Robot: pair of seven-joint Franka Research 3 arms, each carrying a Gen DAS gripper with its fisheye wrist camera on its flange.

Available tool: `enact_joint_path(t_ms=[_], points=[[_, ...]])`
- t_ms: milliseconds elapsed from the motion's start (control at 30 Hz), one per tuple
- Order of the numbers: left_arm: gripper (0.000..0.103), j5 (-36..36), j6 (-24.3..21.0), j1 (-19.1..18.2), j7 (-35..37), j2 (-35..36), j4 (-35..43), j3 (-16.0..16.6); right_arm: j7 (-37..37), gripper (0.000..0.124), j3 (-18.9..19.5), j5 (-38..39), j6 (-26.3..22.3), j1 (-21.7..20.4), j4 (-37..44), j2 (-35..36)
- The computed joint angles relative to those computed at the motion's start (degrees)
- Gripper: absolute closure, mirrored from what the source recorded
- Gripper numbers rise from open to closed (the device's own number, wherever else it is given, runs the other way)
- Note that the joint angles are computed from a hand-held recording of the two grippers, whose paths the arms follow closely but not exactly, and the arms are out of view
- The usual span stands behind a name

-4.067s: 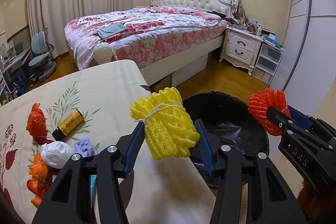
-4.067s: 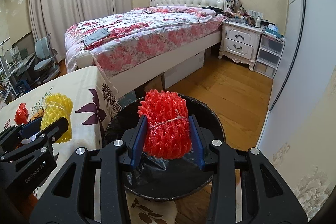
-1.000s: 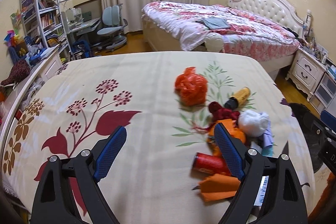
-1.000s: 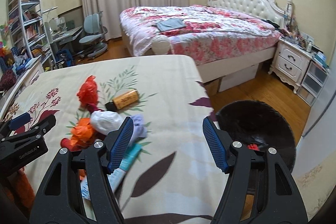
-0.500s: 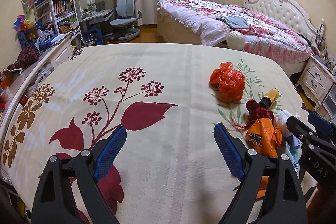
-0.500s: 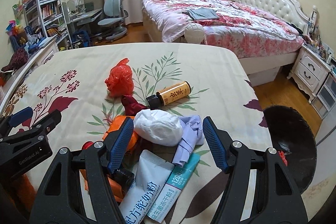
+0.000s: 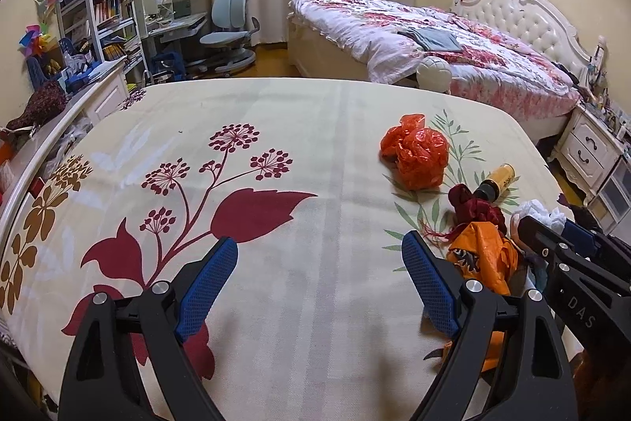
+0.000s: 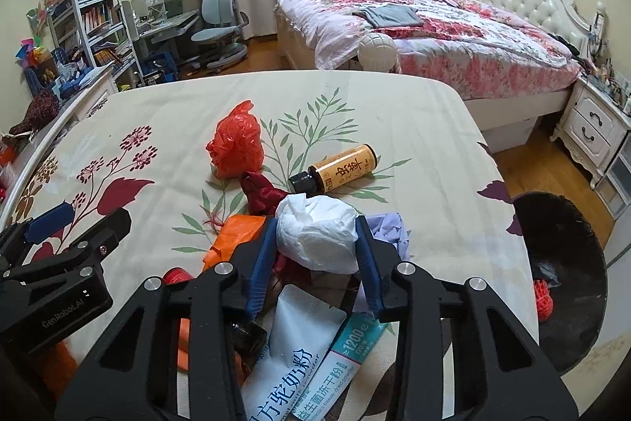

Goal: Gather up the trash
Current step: 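Grasp the white plastic bag with the right gripper while the left grasps the orange plastic bag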

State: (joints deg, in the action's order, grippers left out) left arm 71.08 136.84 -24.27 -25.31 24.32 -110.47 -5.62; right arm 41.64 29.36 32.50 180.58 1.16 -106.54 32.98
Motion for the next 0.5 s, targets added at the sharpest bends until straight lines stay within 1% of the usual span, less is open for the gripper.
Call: enact_joint_path(t_ms=[100, 267, 367, 500], points=[[0.018, 0.1, 0.0, -0.4, 0.8, 0.6, 1.2, -0.2, -1.1, 0.086, 2.6, 0.4, 1.5, -2.6, -0.7, -0.3], [0.018, -0.1, 0.5, -1.2, 2.7, 2.1, 3.8, -0.2, -0.6, 0.086, 5.0, -0.6, 4.1, -6.1, -1.8, -0.7], [0.018, -0.4, 0.9, -2.0, 4.1, 3.4, 5.8, 0.0, 1.3, 0.086, 5.1, -2.1, 5.3, -7.4, -2.3, -0.8], [0.018, -1.6, 1.3, -3.0, 7.1, 5.9, 9.3, 0.3, 4.5, 0.086, 3.6, -4.2, 5.7, -8.2, -2.5, -0.8]])
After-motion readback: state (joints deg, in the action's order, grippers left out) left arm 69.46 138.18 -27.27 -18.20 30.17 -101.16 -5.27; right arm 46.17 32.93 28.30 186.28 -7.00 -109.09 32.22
